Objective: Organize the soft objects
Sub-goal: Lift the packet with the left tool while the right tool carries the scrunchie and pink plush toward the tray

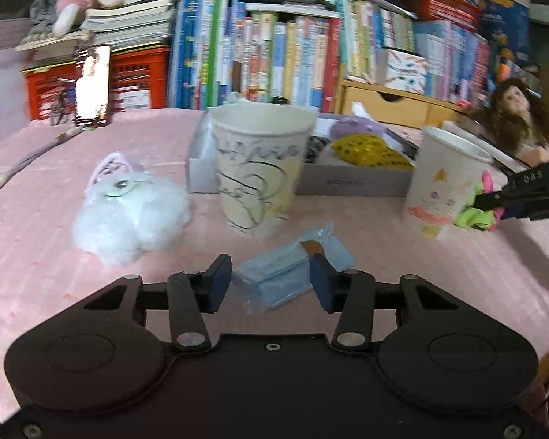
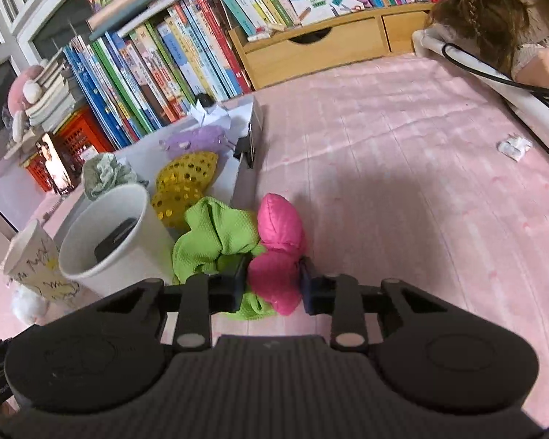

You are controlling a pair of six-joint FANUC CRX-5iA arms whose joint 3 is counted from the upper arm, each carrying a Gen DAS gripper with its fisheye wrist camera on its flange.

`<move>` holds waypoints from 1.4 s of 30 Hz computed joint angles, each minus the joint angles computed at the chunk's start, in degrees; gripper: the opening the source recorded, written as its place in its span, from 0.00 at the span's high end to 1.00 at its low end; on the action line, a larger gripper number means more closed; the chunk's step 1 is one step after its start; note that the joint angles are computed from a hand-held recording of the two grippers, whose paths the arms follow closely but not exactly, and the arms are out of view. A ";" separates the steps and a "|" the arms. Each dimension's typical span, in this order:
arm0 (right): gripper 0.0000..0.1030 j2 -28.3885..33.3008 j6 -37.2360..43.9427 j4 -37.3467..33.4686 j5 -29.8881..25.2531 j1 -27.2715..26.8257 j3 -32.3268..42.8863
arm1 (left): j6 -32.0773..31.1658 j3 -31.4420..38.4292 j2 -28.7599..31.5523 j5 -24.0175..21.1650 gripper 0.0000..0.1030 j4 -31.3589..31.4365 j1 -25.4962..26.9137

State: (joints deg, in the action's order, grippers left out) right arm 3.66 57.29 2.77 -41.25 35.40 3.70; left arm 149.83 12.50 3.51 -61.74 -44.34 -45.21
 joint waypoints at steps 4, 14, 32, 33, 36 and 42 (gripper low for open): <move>0.67 -1.48 -0.21 0.10 -1.74 0.84 -0.94 | -3.15 -0.38 -0.06 1.20 0.54 1.74 0.16; 0.67 -5.98 3.90 -4.79 -2.85 2.17 -4.02 | -8.94 -0.98 -0.59 3.36 0.41 3.24 -0.84; 0.67 -7.38 7.40 -4.54 -2.26 6.33 -5.05 | -12.61 0.57 1.78 5.98 0.65 7.61 2.86; 0.67 -7.44 6.93 -4.36 -2.17 6.52 -5.07 | -12.87 0.65 1.74 5.97 0.65 7.86 2.85; 0.68 -7.82 6.81 -4.04 -1.71 6.95 -5.18 | -13.33 0.70 1.43 6.26 0.65 8.21 2.59; 0.69 -8.43 4.76 -1.19 -2.26 8.18 -5.12 | -13.45 1.27 0.37 6.81 0.65 6.95 1.29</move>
State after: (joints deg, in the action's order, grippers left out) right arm -4.77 62.05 1.58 -43.51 43.58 -1.42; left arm 136.37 13.77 3.87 -54.94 -37.40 -43.92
